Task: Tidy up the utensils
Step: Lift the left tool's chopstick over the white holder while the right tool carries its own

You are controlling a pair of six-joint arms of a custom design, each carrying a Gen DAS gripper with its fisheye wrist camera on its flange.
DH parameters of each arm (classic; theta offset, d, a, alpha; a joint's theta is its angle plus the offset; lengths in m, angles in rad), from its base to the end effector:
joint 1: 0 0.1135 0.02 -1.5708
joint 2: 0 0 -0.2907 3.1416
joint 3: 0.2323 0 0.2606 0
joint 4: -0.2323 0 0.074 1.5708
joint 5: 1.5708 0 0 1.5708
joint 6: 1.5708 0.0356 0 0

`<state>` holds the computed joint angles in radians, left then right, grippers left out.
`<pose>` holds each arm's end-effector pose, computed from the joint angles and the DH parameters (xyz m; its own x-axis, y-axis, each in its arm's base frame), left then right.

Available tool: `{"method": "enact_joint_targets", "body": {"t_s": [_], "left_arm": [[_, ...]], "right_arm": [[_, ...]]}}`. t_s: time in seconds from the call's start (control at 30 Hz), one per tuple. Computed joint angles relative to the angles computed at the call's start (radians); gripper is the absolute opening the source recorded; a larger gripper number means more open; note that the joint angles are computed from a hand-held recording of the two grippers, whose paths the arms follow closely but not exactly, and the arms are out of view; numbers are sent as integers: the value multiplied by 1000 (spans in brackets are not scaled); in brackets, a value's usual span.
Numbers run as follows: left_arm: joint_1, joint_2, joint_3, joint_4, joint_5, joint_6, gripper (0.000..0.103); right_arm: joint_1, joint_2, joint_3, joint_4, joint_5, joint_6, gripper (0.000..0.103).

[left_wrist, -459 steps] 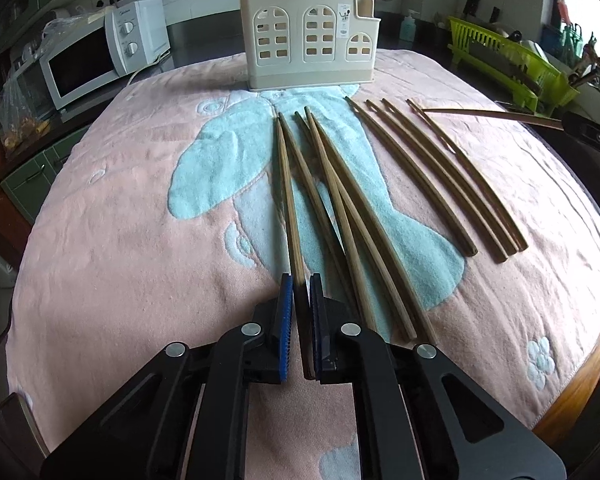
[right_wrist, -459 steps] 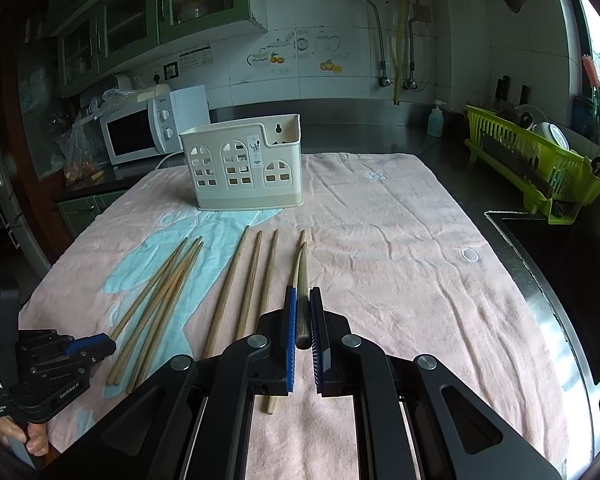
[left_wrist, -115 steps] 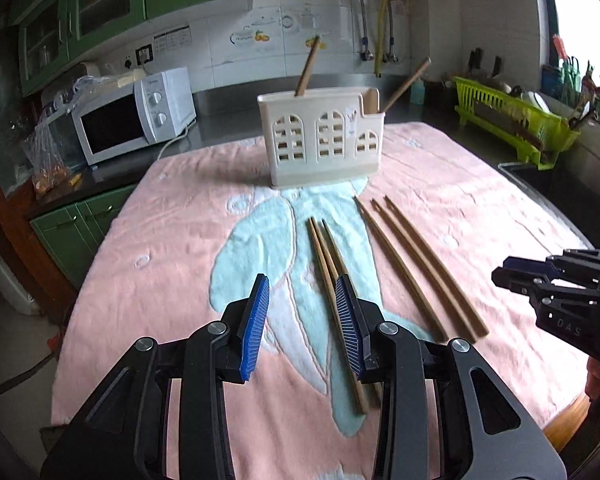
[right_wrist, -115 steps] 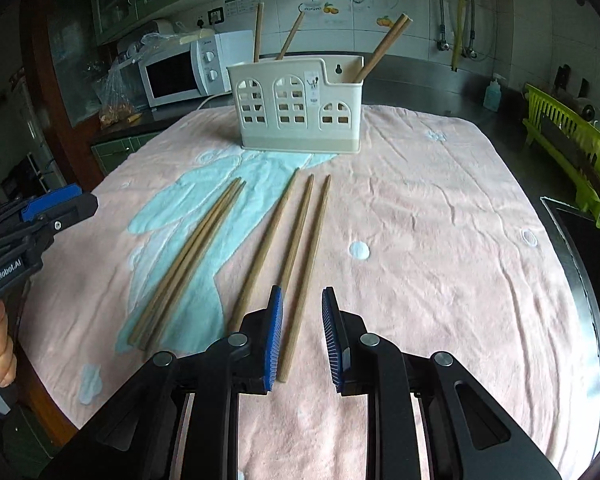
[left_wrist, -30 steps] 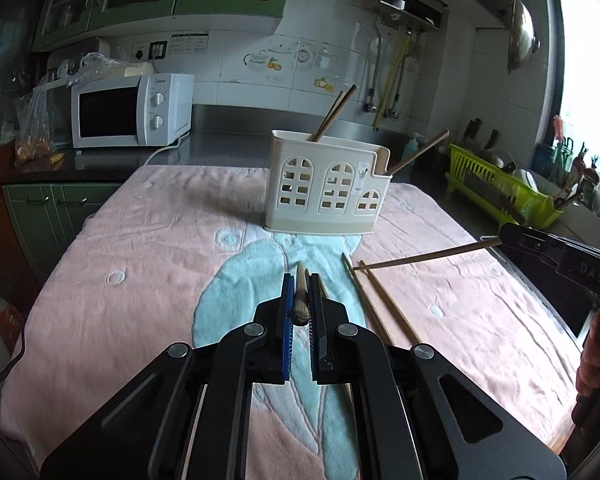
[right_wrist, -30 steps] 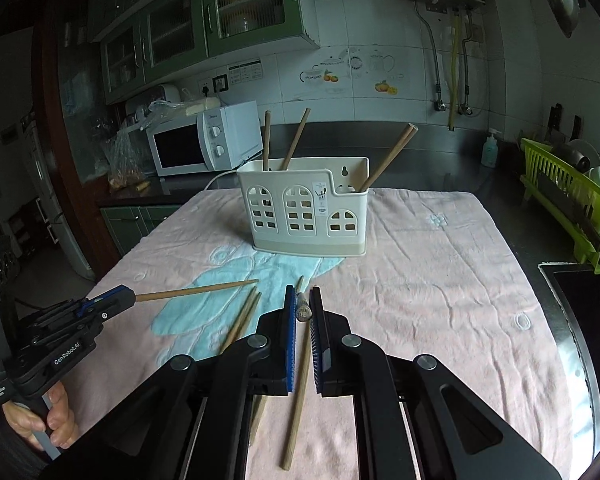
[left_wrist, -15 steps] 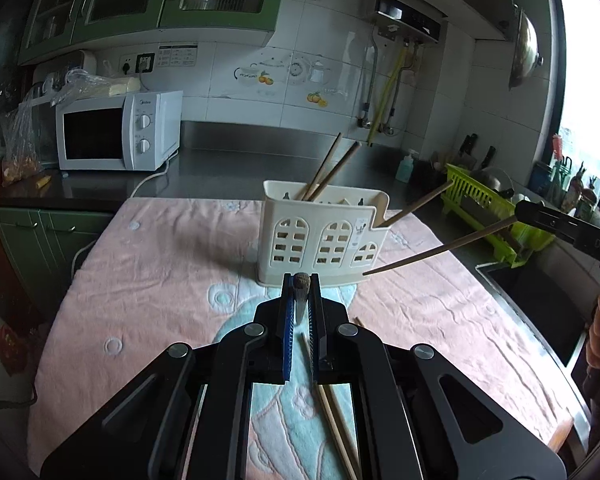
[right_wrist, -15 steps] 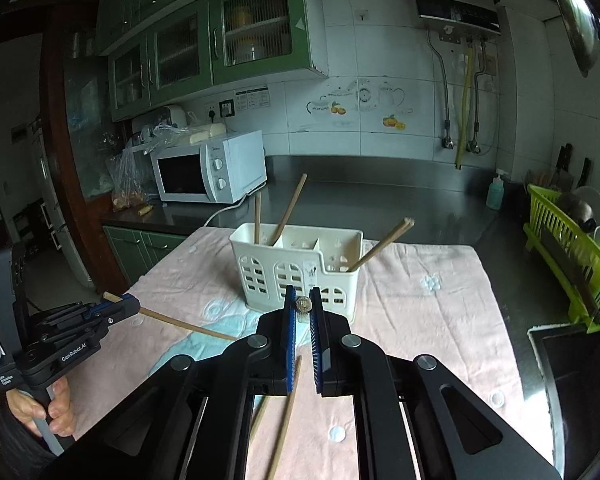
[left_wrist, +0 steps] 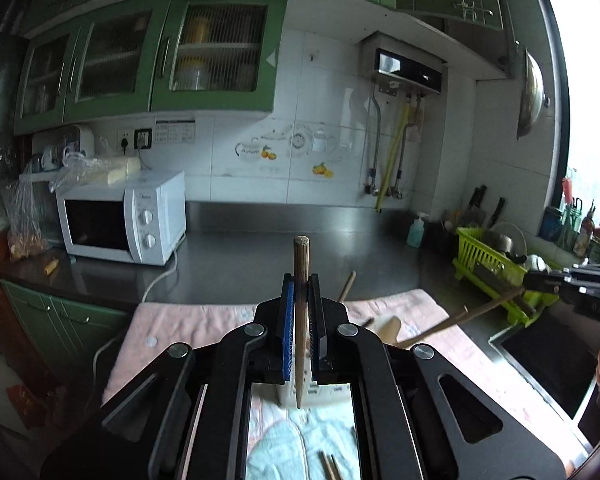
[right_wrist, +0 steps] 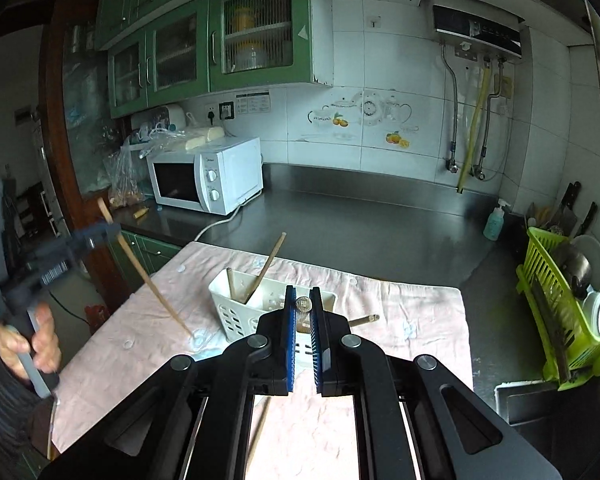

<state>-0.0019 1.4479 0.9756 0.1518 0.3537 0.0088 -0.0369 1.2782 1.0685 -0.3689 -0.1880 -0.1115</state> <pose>0.3394 -0.0130 0.3062 -0.3121 0.0089 -0.9500 0.3333 0.9374 -0.1008 0.2880 -0.0040 0.3381 -0.5297 -0.0898 -0.8434 -0.1802 0.9836 0.0084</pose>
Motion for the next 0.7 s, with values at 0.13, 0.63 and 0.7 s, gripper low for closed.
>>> {"method": "enact_joint_targets", "body": {"t_s": [0.13, 0.63, 0.7], "left_arm": [[-16, 70, 129, -5, -23, -34, 5], [-83, 363, 406, -113, -113, -31, 5], [-88, 392, 427, -133, -116, -22, 5]], "right_arm": [[7, 81, 67, -32, 27, -19, 7], [19, 320, 236, -89, 26, -30, 7], [19, 337, 243, -86, 20, -25, 7]]}}
